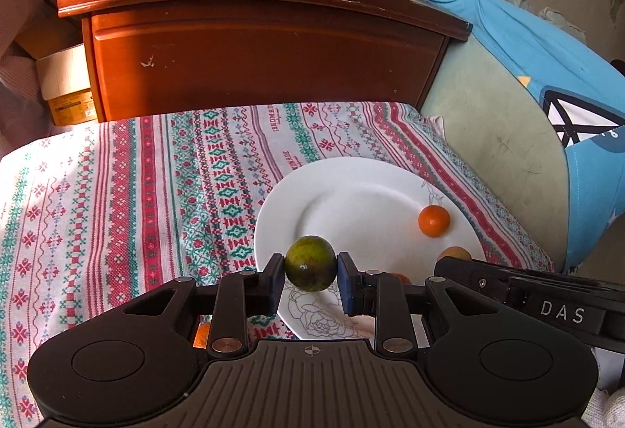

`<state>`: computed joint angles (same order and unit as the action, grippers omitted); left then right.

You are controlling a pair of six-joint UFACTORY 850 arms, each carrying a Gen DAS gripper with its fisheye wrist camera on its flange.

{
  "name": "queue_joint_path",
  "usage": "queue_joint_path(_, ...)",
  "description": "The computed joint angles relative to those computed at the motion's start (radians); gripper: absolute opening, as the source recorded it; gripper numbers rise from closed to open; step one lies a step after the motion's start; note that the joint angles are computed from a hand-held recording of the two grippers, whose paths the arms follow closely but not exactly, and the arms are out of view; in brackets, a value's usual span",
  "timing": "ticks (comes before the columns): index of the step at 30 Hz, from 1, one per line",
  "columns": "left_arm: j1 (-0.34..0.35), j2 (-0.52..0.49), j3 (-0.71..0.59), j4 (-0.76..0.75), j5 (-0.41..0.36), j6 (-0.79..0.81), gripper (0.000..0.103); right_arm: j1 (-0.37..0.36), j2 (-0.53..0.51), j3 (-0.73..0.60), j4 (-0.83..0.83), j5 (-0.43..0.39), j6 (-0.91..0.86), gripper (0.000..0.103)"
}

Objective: Organize fruits
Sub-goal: 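Carry the kiwi and lime over the plate and open both grippers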

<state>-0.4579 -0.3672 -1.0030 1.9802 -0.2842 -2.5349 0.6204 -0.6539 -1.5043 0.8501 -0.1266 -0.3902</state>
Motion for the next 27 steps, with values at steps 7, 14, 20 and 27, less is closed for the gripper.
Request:
queue_joint_path(7, 0.006, -0.034, -0.037, -0.016, 0.024, 0.018, 0.026, -0.001, -0.016, -0.019, -0.006, 0.013, 0.03, 0.032)
queue_joint_path(14, 0.0, -0.003, -0.031, -0.001, -0.028, -0.013, 0.041, -0.002, -0.003, -0.016, 0.175, 0.032, -0.153, 0.033)
queue_joint_path(20, 0.002, 0.054, 0.003, -0.035, -0.061, 0.004, 0.045, 0.002, 0.016, 0.003, 0.158, 0.035, -0.136, 0.033)
queue_joint_path(27, 0.001, 0.108, 0.051, -0.118, -0.075, 0.047, 0.045, 0.018, 0.063, 0.06, 0.275, 0.035, -0.273, 0.034)
